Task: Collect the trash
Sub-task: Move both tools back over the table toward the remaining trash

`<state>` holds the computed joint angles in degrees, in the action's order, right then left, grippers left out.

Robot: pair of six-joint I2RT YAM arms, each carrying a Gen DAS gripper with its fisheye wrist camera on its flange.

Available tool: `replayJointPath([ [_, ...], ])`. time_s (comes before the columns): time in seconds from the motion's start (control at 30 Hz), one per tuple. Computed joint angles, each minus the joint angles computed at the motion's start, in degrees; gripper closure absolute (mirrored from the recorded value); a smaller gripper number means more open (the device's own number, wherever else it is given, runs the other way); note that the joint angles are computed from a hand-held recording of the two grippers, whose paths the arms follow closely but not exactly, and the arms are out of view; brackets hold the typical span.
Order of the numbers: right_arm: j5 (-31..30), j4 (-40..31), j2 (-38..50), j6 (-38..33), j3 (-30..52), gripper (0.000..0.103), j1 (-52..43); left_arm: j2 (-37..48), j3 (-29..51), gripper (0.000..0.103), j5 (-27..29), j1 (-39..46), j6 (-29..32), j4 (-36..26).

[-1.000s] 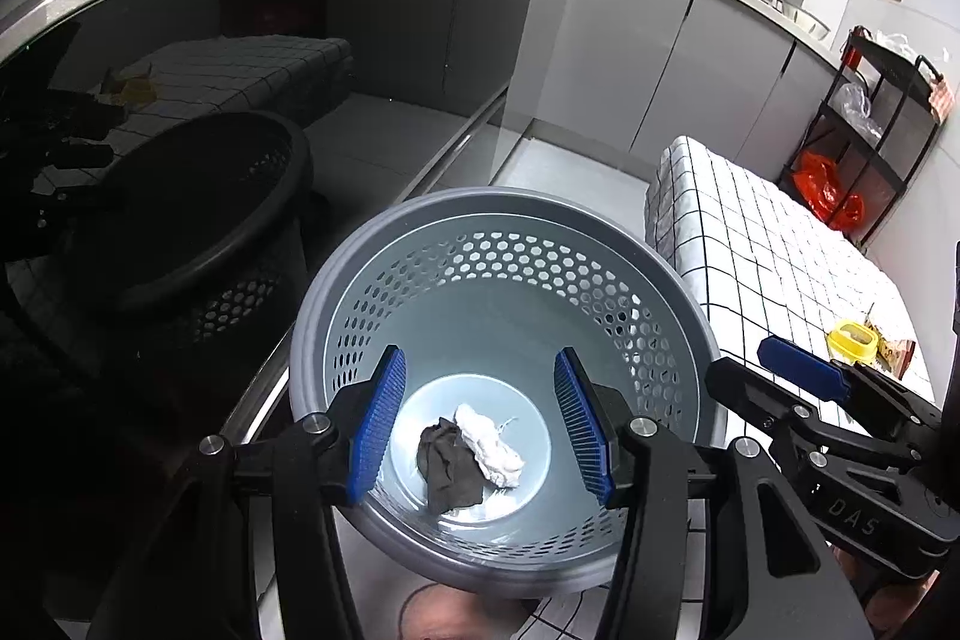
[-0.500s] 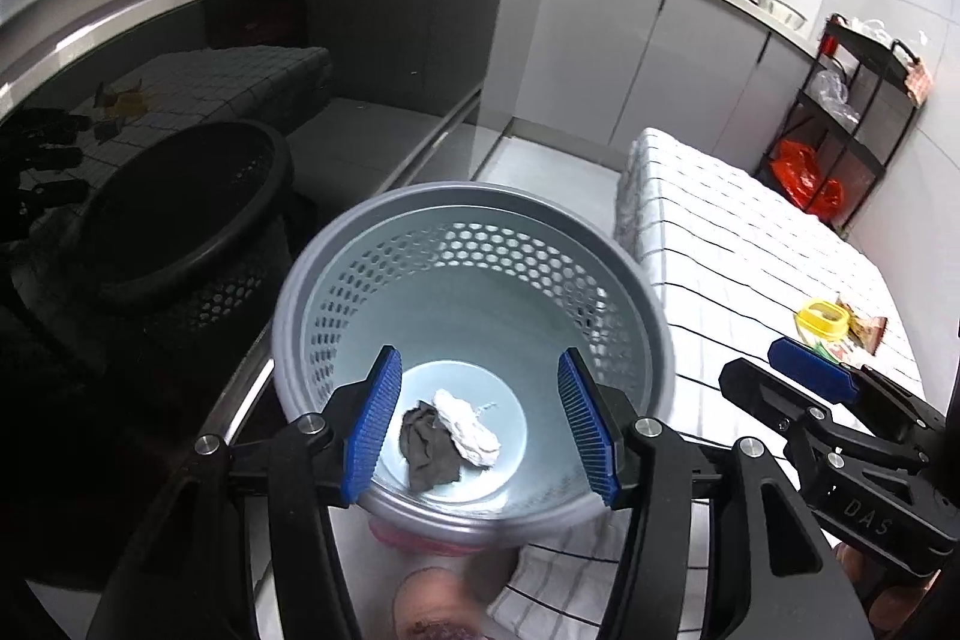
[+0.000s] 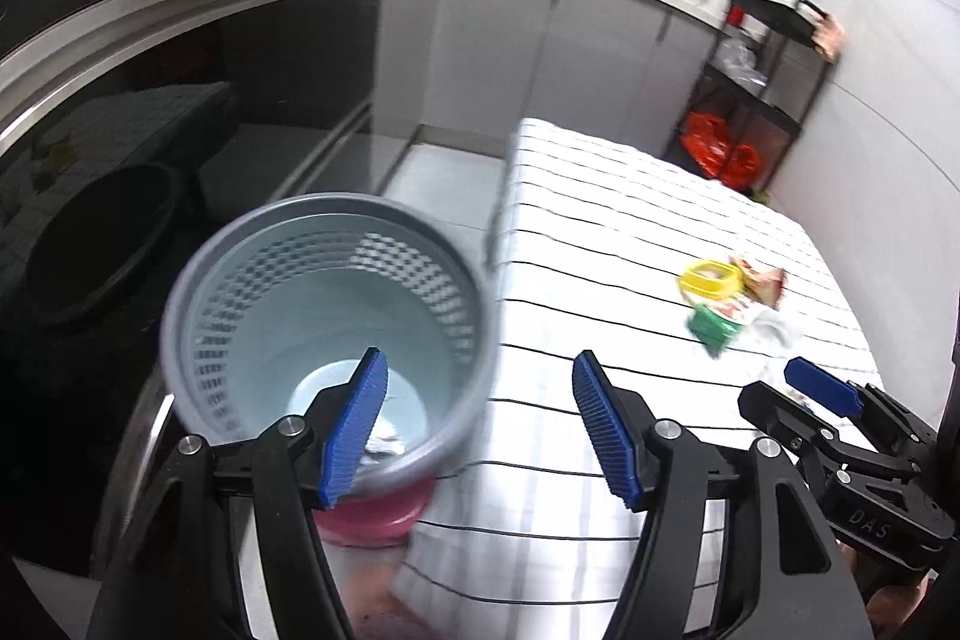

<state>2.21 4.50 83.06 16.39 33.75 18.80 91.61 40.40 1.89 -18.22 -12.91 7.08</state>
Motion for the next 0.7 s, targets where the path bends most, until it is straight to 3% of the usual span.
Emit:
replayJointPath([
  [0.3, -2.78, -3.90, -15.05, -6.88, -12.28, 0.035, -18.09, 3.25, 1.95, 0.032, -2.37, -10.32, -3.66, 0.92],
  [0.53, -11.54, 0.36, -10.84, -16.01, -14.86, 0.034, -36.97, 8.18, 5.46, 0.025, -6.23, -17.42, -6.66, 1.09],
  [0.7, -14.57, 4.31, -3.82, -20.66, -14.13, 0.034, -43.23, 12.61, 8.49, 0.025, -7.50, -20.39, -8.33, 0.61],
])
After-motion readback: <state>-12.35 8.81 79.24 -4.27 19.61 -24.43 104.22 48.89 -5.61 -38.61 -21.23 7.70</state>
